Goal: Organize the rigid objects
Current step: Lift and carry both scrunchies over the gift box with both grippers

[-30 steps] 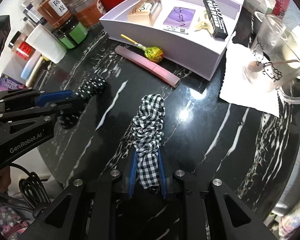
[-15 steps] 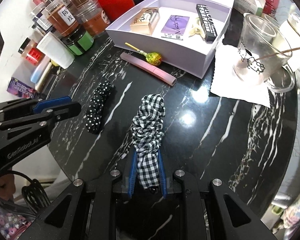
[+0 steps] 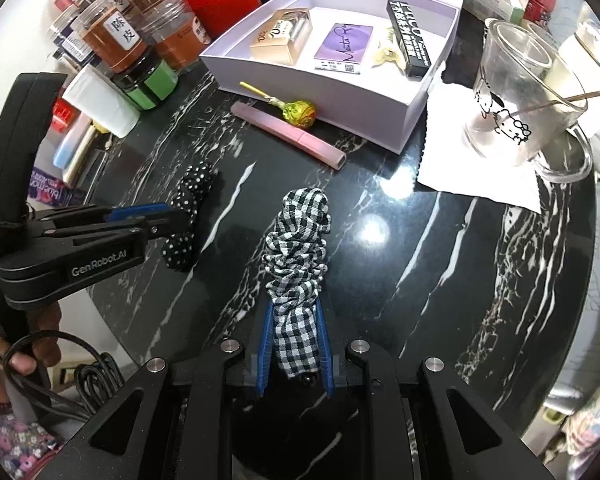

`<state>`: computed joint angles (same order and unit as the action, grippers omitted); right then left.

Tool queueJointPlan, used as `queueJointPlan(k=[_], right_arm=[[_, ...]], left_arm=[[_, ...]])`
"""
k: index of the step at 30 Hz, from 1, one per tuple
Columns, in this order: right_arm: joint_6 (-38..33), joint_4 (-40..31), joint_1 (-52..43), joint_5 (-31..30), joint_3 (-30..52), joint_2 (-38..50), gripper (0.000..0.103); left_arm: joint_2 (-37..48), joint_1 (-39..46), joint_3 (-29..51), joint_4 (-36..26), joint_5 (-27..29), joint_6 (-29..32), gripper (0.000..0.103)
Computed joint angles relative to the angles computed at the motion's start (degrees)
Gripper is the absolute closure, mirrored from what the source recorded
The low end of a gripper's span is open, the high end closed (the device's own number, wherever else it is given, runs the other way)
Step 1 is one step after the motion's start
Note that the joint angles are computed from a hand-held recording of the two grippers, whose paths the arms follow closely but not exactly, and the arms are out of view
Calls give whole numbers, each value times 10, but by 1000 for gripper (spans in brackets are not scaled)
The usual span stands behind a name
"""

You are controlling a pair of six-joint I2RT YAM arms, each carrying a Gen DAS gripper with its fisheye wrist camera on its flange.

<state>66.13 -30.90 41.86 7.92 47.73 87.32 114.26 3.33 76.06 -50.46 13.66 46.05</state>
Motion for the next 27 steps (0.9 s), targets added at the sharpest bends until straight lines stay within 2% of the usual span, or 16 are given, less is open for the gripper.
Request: queueJointPlan(k=[1,3,4,12,16,17,19,20,22,24,26,27], right_arm=[[-1,1,-3,-2,0,1,83],[-5,5,-9,-6,0,3,83],[-8,5,-13,-8,1,5,83],[-23,18,-35,-19,9,22,83],[-29,9,-38,-20,22,37,83],[-30,7,-38,-20,25,40,83],[-31,2,-39,-20,29,43,83],[-31,1,-40,-20,31,45,83],[-34,2,-44,-23,34,51,83],[-35,2,-46,-25,36,55,83],[-39,1,-49,-26,39,58,83],[-40,0,-51,-26,40,59,83]], left_arm=[[0,0,1,0,-1,3,62],[-2,2,0,5,0,7,5],[-1,6,4,2,5,8,0],[55,-4,46,-3,-28,-10,0],[51,-21,18,47,-76,-21,1],[45,-23,10,58,-79,-18,3],[45,-30,6,65,-85,-15,15],[50,-33,8,64,-90,-16,33],[43,-37,-1,84,-94,-16,51],[42,-38,3,77,-87,-2,72],[40,-45,0,75,-86,2,81],[38,-57,-2,75,-87,-8,83]])
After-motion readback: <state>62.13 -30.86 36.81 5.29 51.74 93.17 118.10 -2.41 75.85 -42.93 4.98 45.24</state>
